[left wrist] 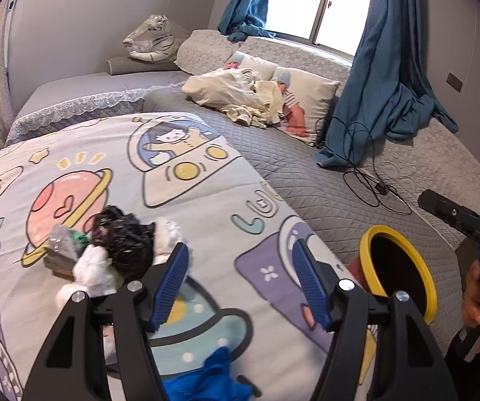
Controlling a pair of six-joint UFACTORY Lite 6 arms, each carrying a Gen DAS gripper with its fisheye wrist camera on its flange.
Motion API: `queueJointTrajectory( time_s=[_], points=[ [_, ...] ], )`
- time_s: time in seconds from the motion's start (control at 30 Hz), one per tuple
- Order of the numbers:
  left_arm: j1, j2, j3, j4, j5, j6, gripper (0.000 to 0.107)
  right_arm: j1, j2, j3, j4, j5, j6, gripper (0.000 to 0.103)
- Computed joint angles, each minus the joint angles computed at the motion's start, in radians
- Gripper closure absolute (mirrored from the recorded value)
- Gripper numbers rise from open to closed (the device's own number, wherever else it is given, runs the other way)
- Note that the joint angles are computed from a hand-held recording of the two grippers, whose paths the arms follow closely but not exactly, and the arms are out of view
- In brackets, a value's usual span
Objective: Collect trash
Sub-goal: 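Move both open tools back over the remaining trash on the blanket, then grasp the white tied tissue bundle with the left gripper while the right gripper grasps the blue glove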
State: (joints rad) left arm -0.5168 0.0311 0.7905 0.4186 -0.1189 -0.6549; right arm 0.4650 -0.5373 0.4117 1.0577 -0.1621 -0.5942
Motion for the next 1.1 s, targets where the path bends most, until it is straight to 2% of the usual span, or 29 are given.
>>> queueJointTrajectory(
  time_s=[0.1, 0.23, 0.53, 0.8, 1.1],
  points=[
    [0.050, -0.039, -0.044, 0.029, -0.002, -0.005, 0.043, 0.090, 0.065, 0.043, 0.040, -0.048, -0.023, 0.053],
    [0.146, -0.071, -0.093, 0.260, -0.023, -0.201, 0.043, 0.180, 0.167, 0.102, -0.006, -0.094, 0.028, 0.053],
    [0.326, -0.071, -0.164, 0.537, -0.092, -0.378, 0.043, 0.330, 0.403, 0.214, -0.294, -0.150, 0.292, 0.053],
    [0.423, -0.004, -0.172, 0.592, -0.153, -0.374, 0.043, 0.430, 0.601, 0.297, -0.507, -0.182, 0.460, 0.053],
    [0.465, 0.092, -0.111, 0.654, -0.176, -0.414, 0.043, 0.472, 0.791, 0.416, -0.711, -0.155, 0.605, 0.053]
  ],
)
